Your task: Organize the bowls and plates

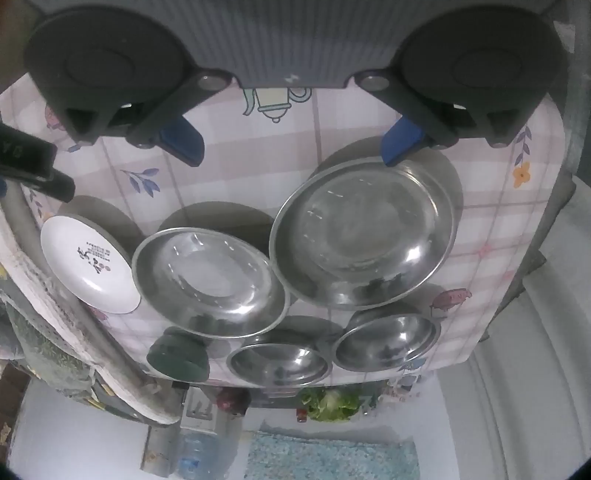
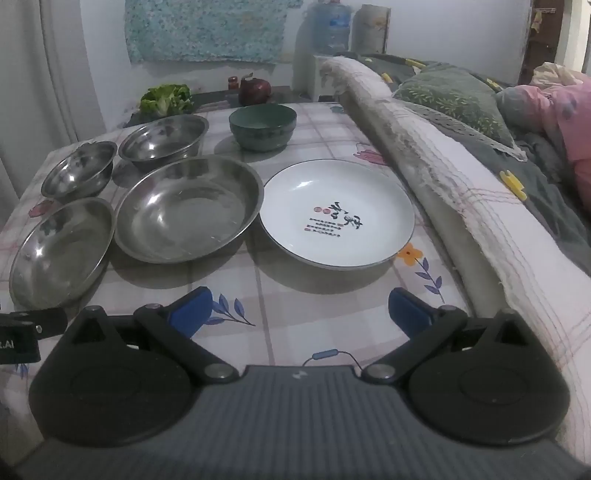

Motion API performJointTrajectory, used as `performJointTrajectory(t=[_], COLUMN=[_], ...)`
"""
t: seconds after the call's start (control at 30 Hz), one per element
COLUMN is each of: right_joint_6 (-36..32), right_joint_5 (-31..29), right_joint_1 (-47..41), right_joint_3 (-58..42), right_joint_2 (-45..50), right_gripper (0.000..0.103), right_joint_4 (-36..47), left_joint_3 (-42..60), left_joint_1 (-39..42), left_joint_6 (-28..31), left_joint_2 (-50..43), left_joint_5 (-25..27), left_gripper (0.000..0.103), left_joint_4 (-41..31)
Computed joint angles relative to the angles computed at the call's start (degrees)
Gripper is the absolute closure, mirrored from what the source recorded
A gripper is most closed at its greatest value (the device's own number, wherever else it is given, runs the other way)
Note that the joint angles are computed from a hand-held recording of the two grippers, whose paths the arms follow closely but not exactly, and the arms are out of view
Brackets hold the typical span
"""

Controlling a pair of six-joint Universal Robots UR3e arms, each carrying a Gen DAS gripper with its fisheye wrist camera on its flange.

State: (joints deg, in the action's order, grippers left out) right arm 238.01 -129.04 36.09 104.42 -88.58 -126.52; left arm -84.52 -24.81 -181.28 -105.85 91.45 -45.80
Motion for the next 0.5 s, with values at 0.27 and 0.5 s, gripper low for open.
performJointTrajectory(t=[0.27, 0.5], right_joint_6=[-1.78, -2.61], right_joint_5=[1.13, 1.56], right_joint_1=[-1.26, -1.59], right_joint_3=[-0.93, -1.64], right_joint_2=[0.89, 1.67], right_gripper=[0.001, 0.001], right_joint_4=[-0.59, -0.65], left_joint_3=[1.44, 2.4], left_joint_1=[0.52, 0.93], left_joint_6=[0.47, 0.44], left_joint_2=[-1.24, -2.02], left_joint_5=[-1.38, -2.32], left_gripper=[0.0, 0.001], left_joint_4=[-0.76, -2.1])
